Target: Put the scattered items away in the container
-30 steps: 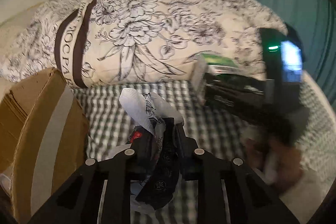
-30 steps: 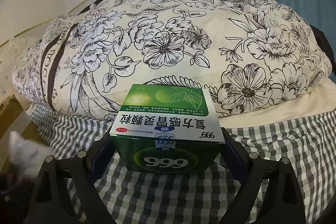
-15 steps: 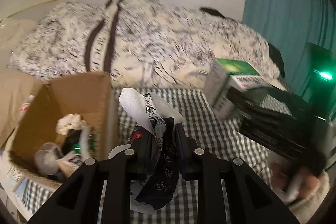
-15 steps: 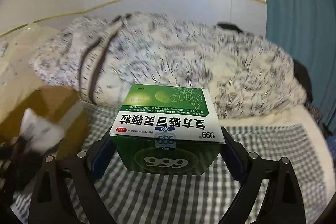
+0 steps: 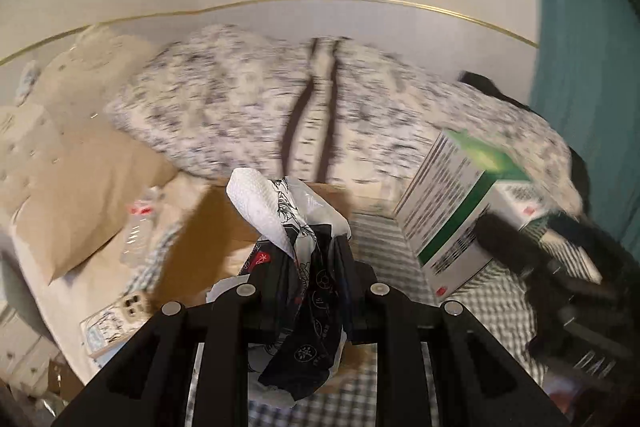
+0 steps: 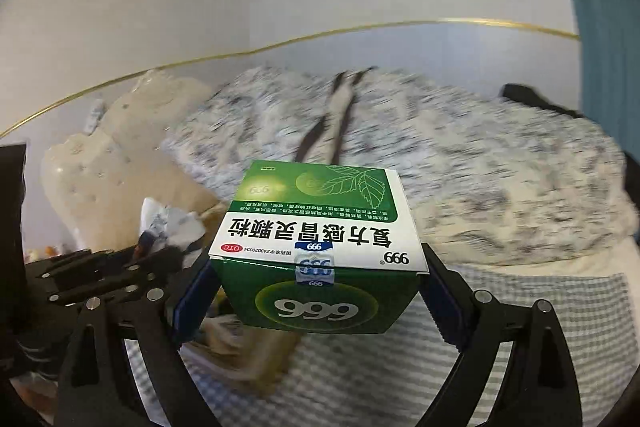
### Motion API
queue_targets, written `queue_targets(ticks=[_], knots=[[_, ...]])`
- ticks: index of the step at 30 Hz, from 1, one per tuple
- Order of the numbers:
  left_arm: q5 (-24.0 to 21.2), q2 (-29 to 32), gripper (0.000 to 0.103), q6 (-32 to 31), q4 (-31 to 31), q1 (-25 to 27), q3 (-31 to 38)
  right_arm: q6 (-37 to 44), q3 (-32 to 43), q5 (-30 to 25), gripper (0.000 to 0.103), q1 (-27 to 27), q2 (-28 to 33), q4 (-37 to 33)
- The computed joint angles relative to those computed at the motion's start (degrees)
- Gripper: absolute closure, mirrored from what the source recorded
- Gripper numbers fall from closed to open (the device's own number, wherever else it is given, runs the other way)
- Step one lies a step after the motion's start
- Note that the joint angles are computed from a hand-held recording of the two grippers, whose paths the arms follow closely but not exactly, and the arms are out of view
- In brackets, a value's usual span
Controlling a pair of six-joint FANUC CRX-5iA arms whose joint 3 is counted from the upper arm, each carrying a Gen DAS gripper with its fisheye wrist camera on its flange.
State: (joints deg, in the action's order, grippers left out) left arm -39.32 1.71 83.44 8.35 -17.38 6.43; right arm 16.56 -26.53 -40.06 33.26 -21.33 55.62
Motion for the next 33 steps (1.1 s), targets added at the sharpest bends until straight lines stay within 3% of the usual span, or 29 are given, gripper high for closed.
queue_targets(ticks=[8, 11, 13, 15, 16, 17, 19, 25, 33], knots=[[2.2, 3.2, 0.082, -7.3, 8.9, 6.3, -3.7, 4.9, 10.2, 1.7, 0.011, -0.4, 14.0, -11.0], [3.8, 4.3, 0.082, -10.4, 13.1, 7.3, -5.1, 6.6, 11.9, 2.1, 0.011, -0.8, 16.7, -11.6], [5.4, 4.2, 0.067, -10.8, 12.3, 7.1, -5.6, 4.2, 11.0, 3.5, 0.010, -1.3, 17.2, -8.3], [7.5, 3.7, 0.000, -8.7, 8.1, 6.3, -5.4, 0.0, 9.8, 3.4, 0.008, -1.7, 17.1, -3.6], [8.8, 3.1, 0.000, -6.5, 5.4, 5.9, -5.6, -3.1, 9.2, 1.7, 0.001, -1.4, 17.2, -0.1], [10.2, 2.4, 0.000, -5.5, 4.1, 5.6, -6.2, -5.7, 8.7, -0.1, 0.000, -1.2, 17.3, 2.9], [12.0, 1.2, 0.000, -9.0, 7.5, 5.6, -8.4, -7.6, 7.9, -1.9, 0.000, -1.0, 16.7, 5.5], [9.0, -2.2, 0.000, -7.4, 7.1, 5.0, -9.5, -9.1, 4.2, -3.8, 0.000, 0.1, 9.9, 4.0], [4.8, -7.7, 0.000, -3.9, 3.5, 2.7, -11.0, -10.1, 1.1, -16.8, 0.000, 7.2, 0.7, 4.5]])
